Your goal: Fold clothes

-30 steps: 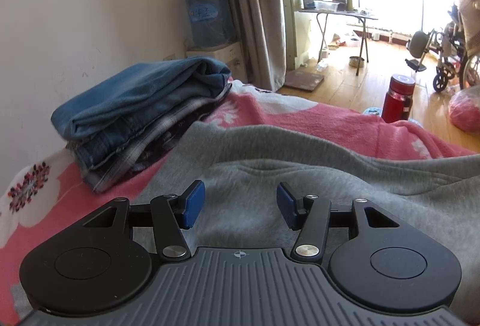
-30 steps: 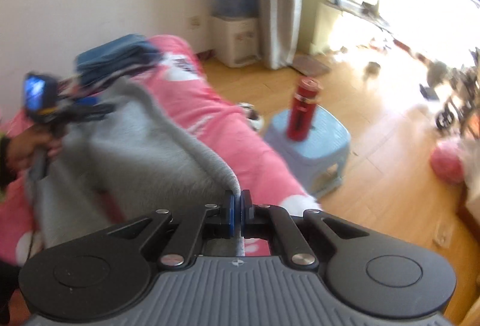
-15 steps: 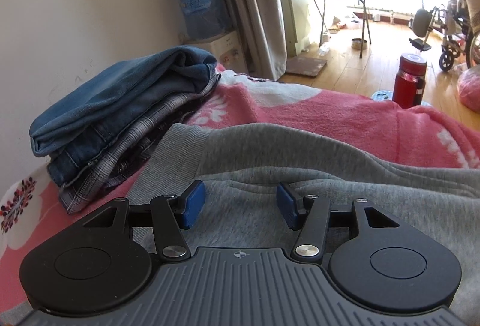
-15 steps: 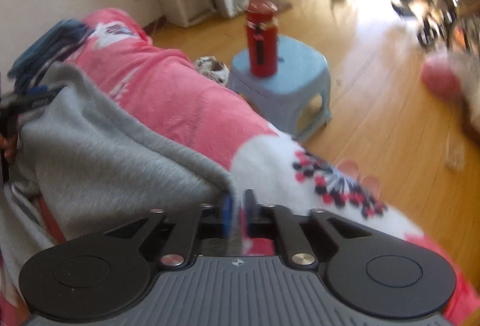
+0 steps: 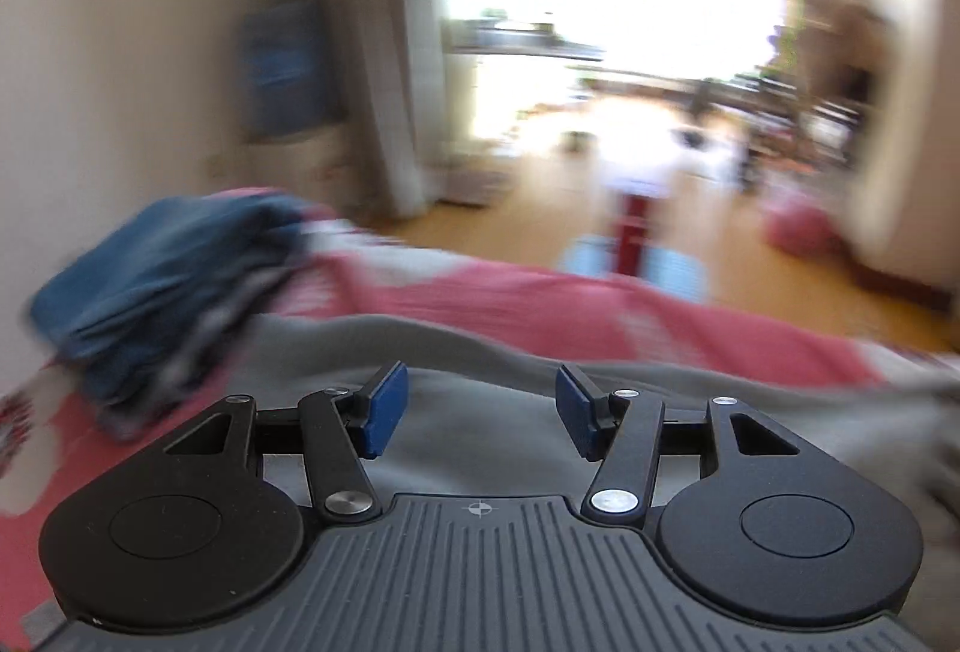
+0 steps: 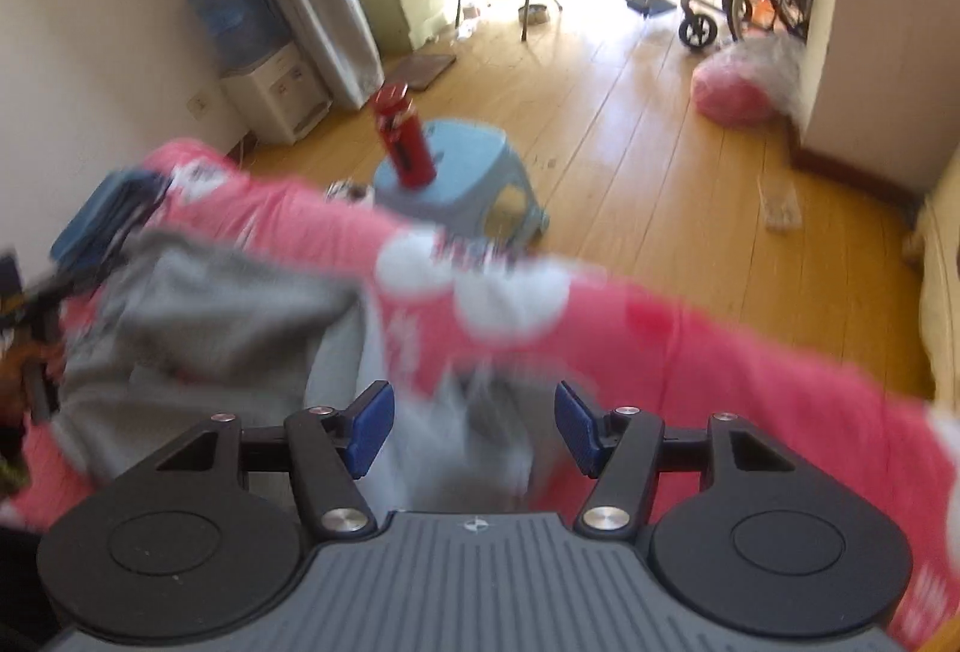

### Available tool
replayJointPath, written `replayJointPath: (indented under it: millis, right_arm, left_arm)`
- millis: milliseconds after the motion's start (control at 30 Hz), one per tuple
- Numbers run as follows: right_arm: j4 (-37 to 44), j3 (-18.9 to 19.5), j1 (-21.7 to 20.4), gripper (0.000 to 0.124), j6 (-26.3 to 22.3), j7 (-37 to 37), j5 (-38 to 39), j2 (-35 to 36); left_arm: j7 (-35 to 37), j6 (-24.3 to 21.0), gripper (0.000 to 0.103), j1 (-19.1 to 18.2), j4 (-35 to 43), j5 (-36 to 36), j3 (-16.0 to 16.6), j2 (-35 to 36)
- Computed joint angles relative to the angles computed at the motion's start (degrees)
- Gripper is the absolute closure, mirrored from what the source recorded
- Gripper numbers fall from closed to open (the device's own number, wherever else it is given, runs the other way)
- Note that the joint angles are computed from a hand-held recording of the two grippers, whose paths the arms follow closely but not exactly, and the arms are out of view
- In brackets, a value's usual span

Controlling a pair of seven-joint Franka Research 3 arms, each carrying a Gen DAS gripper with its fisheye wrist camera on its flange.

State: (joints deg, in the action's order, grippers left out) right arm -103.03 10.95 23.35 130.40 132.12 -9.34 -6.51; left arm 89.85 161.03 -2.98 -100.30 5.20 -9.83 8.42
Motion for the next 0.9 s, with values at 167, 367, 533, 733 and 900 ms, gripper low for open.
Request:
replayJointPath:
  millis: [167, 367, 533, 733, 900]
  right_arm:
    - [-9.65, 6.21, 2.16, 0.061, 2.88, 9.03, -9.92, -3.4]
    - [-8.32, 6.94, 5.21, 0.109, -0.05, 18.09, -23.86, 2.16]
    - [-7.04, 3.6, 4.77, 0.112, 5.84, 17.39, -30.46, 1.78]
    - [0.71, -1.0, 2.25, 0.113, 12.38, 18.51, -33.78, 7.63]
    - [1.39, -4.45, 1.37, 0.113, 16.76, 19.71, -29.33, 10.05]
  left_arm:
    - [35.55, -9.33, 0.045, 0.15, -4.85, -29.21, -6.85, -7.45]
    - [57.95, -27.59, 0.044, -6.38, -6.25, -46.82, -4.3, -10.93]
    - [63.7, -39.07, 0.02, -9.9, -2.06, -49.02, -3.53, -7.39]
    - [69.87, -31.56, 0.007, -12.64, -2.93, -46.95, -6.06, -5.21]
    - [66.82, -15.6, 0.007, -15.9, -7.49, -39.43, -7.73, -5.15]
